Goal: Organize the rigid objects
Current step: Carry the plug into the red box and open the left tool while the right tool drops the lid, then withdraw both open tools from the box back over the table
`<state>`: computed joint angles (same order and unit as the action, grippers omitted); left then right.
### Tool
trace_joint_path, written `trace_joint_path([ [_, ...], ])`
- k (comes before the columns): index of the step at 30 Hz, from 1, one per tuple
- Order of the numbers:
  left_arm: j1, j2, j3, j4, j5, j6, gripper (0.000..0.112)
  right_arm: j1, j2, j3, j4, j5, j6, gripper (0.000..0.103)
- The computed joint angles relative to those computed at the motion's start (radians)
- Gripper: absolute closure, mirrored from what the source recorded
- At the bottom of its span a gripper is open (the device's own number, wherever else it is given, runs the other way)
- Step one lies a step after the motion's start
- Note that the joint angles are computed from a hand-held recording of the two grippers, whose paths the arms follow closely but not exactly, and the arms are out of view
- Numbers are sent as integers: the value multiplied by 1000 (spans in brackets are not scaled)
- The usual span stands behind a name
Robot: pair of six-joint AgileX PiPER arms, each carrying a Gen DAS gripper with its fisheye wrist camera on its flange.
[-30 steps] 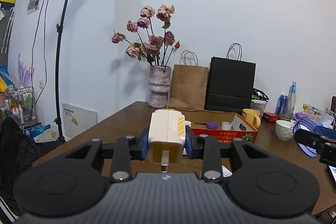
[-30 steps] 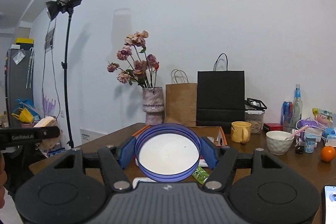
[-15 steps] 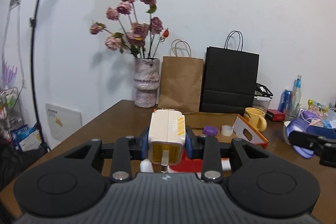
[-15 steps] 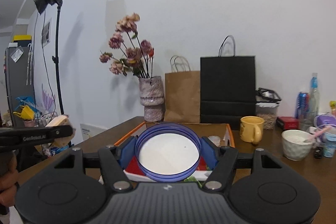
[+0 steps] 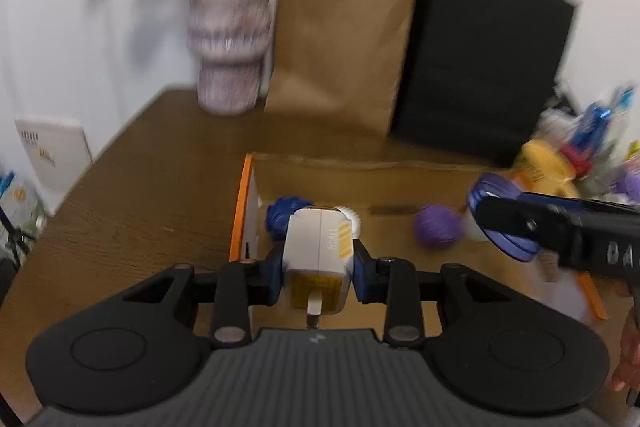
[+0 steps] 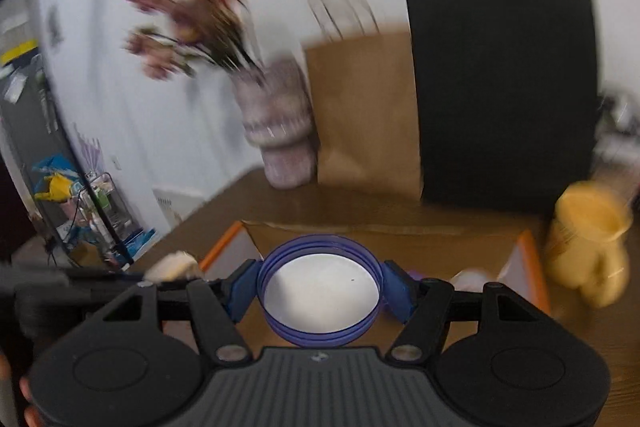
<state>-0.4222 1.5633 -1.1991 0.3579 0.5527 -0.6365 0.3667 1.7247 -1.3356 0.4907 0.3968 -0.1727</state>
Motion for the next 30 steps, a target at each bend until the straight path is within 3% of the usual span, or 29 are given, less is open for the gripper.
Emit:
trace_joint_path([
  [2,15,87,-61,28,17,2,79,-23,157,-168,-13,82,43,37],
  [8,38,206,-124,-5,14,138,78,30,486,-583,-318,295,312,35],
  [13,26,236,-165,32,36,121,73,67,513,-601,-417,283,375,33],
  [18,10,186,-181,52,104,103,69,69,398,-521,-430,282,372,33],
  [21,-15,87,-139,72,135,130,55,68,264,-405,-462,253,385,32],
  [23,-49,-6,-77,151,145,59,45,64,141,-270,-472,197,388,25],
  [26,-119,-153,43,320,151,-145,32,70,-36,-83,-560,155,440,23],
  [28,-189,-267,142,466,166,-304,30,78,-138,17,-637,154,479,23],
  [30,-261,-331,177,533,233,-356,29,83,-243,105,-704,176,522,23],
])
